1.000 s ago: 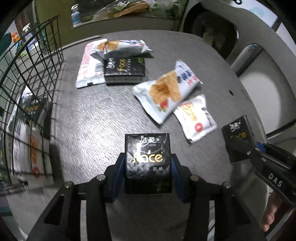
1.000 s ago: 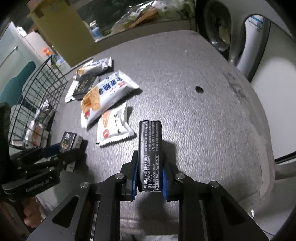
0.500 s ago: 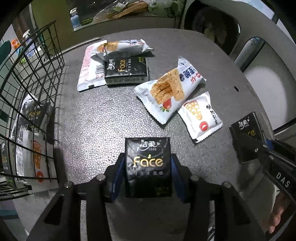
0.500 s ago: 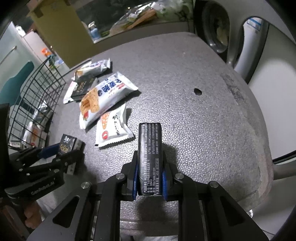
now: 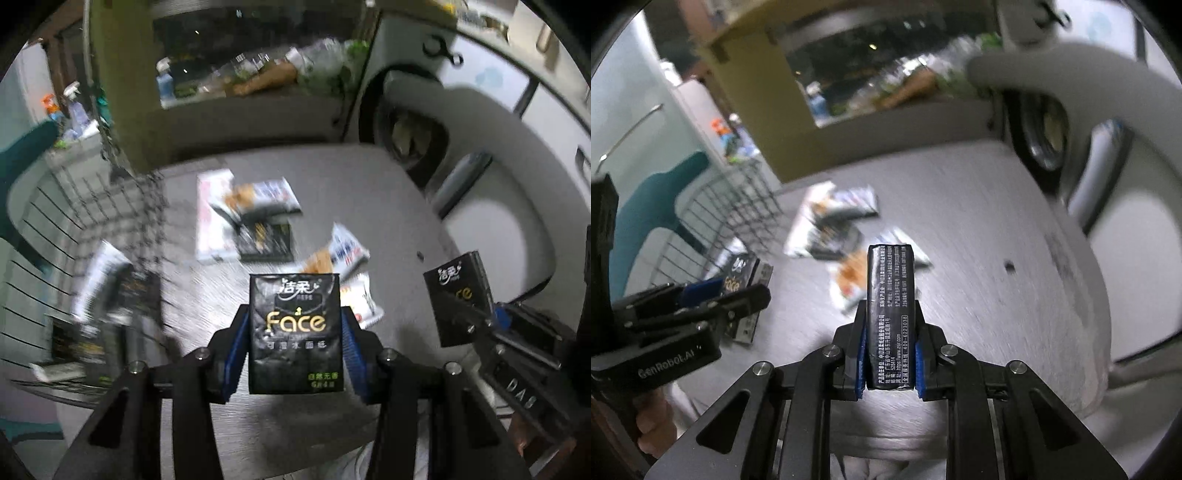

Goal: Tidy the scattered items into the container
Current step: 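Carry both tissue packs into the wire basket and open both grippers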

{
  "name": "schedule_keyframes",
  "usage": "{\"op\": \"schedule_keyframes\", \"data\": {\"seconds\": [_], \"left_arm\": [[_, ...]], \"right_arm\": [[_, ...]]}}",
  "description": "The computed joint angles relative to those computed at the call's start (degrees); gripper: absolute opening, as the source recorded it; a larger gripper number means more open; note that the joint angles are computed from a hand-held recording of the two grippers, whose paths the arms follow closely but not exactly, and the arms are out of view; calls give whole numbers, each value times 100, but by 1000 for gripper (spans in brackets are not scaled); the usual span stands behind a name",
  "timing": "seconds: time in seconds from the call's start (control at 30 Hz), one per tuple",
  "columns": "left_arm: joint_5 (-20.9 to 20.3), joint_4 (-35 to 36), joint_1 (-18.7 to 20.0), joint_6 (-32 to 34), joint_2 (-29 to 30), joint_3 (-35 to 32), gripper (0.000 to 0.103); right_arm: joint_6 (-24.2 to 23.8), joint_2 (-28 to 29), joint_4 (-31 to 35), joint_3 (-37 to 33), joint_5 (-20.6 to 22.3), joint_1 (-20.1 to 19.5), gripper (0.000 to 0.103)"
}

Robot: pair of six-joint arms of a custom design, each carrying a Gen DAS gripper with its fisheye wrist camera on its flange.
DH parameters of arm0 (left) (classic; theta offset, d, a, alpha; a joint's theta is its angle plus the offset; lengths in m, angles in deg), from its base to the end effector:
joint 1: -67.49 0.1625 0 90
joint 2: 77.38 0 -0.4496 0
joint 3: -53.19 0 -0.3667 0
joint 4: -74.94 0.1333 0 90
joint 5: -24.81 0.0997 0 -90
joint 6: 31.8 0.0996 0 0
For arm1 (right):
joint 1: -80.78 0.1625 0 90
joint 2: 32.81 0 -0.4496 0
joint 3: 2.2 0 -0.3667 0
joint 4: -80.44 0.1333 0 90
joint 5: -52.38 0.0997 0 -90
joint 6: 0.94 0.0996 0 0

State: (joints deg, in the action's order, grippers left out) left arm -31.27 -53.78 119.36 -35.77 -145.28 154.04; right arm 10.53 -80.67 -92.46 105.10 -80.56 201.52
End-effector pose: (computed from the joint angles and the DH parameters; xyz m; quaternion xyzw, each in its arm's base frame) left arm -0.2122 -0.5763 0.3074 0.2665 0.9175 -0.1496 0.2546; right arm 0.3673 -0.4896 0.1529 0.0791 -0.9108 0.3055 0.2662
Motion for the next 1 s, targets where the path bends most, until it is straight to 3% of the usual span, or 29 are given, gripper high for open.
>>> {"op": "schedule_keyframes", "data": {"seconds": [0.27,0.57,1.0], "left_arm": [[677,583,111,-152,-307,-648,52],[1095,1327,533,-595,-647,-937,52],[876,2263,932,-969,-503,-1397,52]], "right_arm": [[-421,672,696,-1361,210,486,20],[-623,1623,1452,-2623,700,644,20],[-531,2108,2167,-3161,1007,578,20]]}}
